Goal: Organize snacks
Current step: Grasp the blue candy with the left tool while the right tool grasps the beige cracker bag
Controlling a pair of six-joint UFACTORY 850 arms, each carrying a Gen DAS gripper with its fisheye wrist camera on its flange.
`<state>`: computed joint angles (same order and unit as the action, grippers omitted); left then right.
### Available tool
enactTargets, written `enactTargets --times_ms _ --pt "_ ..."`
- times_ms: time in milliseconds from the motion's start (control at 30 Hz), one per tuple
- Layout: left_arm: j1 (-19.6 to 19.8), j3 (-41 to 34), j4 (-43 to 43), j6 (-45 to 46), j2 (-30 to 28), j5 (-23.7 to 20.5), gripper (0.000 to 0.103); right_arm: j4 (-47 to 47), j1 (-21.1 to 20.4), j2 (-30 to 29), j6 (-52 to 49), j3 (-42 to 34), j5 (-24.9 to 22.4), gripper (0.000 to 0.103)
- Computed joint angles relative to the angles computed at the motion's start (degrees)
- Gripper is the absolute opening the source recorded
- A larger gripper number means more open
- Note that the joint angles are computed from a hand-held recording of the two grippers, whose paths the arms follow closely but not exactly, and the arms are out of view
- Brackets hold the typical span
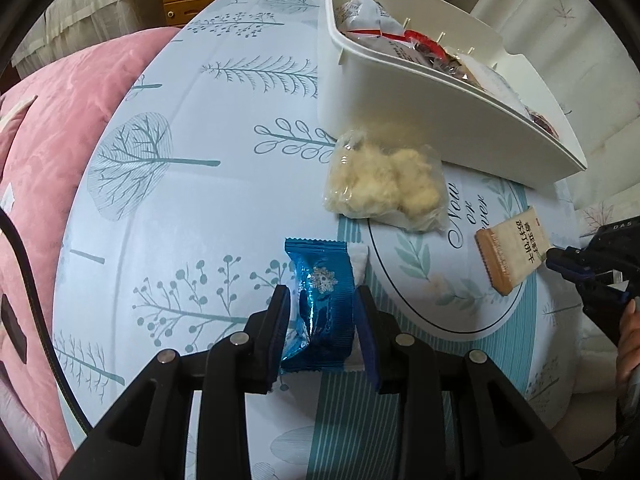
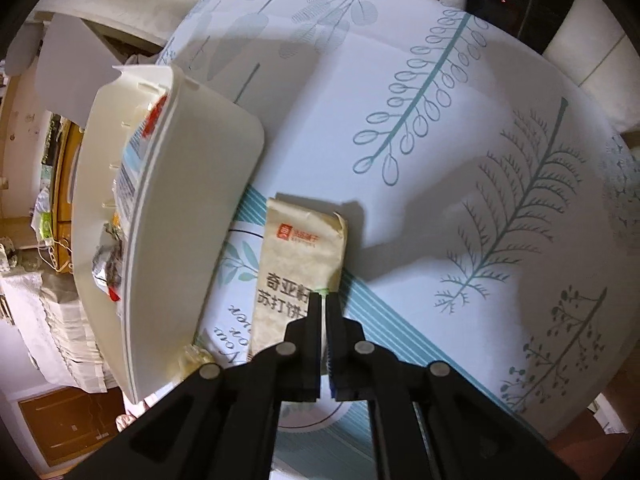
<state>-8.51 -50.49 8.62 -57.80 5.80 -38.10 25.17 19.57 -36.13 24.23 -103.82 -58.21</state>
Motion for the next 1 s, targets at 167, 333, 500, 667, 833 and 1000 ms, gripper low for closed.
enactTargets --times_ms 167,333,500,667,833,1000 --pt "0.2 -0.3 0.1 -0.1 -0.8 -0.4 0.04 -2.4 1.1 -1.9 1.0 -2.9 -2.1 0.016" --pt "0.5 -0.7 -0.8 0.5 -1.9 -0.2 0.04 -4.1 1.7 -2.9 2.9 -4.1 -2.5 0.04" --pt "0.7 -0.9 -1.4 1.4 -2.8 0.2 0.039 -6.2 2.7 -5.4 4.3 -7.7 -4.3 0.047" --pt "1.0 -0.2 -2.8 3.0 -2.6 2.1 0.032 -11.5 4.5 -8.1 7.1 -12.2 -6.4 0.051" --pt "1.1 0.3 -3.2 3.5 -2.2 2.8 0.031 -15.1 6.1 -10.1 9.0 -15.3 -7.2 0.061" --pt "1.4 0.6 -3.7 4.3 -2.1 3.1 0.031 -18.6 7.4 -11.1 11.0 -17.2 -7.3 0.068"
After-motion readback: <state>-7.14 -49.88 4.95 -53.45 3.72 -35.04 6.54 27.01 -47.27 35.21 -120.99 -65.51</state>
